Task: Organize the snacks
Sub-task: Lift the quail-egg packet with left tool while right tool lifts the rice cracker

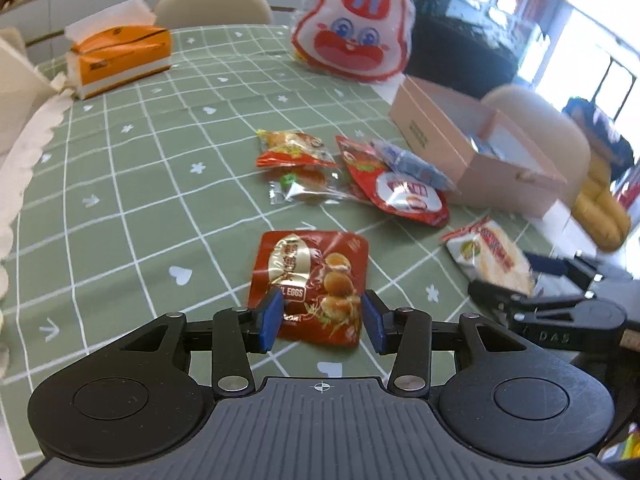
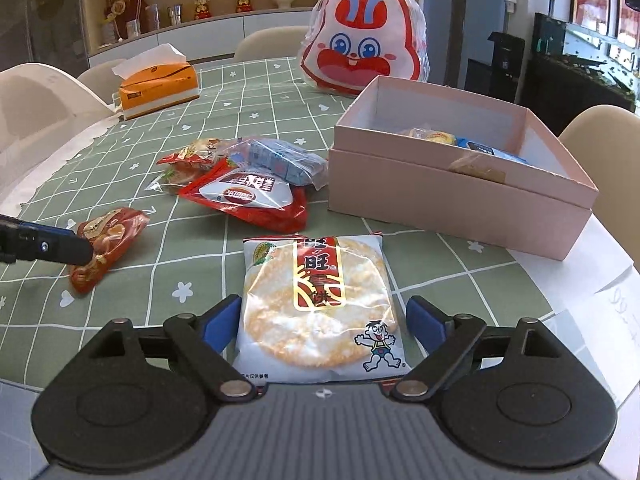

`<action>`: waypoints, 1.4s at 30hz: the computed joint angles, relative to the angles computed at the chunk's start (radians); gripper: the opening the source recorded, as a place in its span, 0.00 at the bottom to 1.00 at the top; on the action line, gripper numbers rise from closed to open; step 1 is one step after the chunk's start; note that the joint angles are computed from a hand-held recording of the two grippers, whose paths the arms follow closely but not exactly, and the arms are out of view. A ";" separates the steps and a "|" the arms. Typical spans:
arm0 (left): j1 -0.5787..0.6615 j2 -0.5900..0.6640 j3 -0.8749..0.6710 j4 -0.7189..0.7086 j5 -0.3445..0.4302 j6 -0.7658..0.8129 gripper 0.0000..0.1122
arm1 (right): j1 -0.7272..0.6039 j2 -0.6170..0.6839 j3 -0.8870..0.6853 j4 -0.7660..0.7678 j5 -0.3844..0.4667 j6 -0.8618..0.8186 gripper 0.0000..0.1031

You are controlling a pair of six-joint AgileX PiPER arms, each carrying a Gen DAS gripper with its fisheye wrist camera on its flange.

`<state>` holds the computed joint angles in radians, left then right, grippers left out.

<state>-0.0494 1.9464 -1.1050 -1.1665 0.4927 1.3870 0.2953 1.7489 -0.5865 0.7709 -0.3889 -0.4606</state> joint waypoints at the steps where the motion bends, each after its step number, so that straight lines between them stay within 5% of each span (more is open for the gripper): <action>1: -0.015 -0.001 -0.004 0.029 -0.019 -0.024 0.43 | 0.000 0.000 0.000 0.001 0.000 -0.001 0.86; 8: -0.053 0.016 -0.048 0.148 -0.026 -0.126 0.53 | 0.002 0.000 0.000 0.003 -0.001 -0.001 0.86; 13: -0.055 0.028 -0.057 0.133 0.018 -0.077 0.73 | 0.004 0.000 0.000 0.007 -0.002 -0.003 0.87; 18: -0.037 -0.006 0.002 -0.121 -0.044 0.137 0.67 | 0.007 -0.001 0.003 0.005 -0.003 0.000 0.87; 21: -0.050 0.029 -0.057 -0.005 -0.085 0.027 0.67 | 0.006 -0.001 0.002 -0.002 0.000 0.003 0.88; 25: -0.069 0.107 -0.168 0.237 -0.033 -0.177 0.69 | -0.003 -0.002 0.002 -0.032 0.008 0.019 0.89; 35: -0.128 0.111 -0.138 0.201 -0.139 -0.127 0.72 | -0.012 -0.004 0.003 -0.061 0.019 0.037 0.91; 42: -0.153 0.067 -0.048 0.077 -0.224 -0.046 0.69 | -0.056 -0.012 -0.038 -0.078 0.127 -0.027 0.95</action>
<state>-0.2027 2.0135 -1.1528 -1.0897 0.2686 1.3411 0.2396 1.7372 -0.6240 0.6933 -0.2620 -0.4874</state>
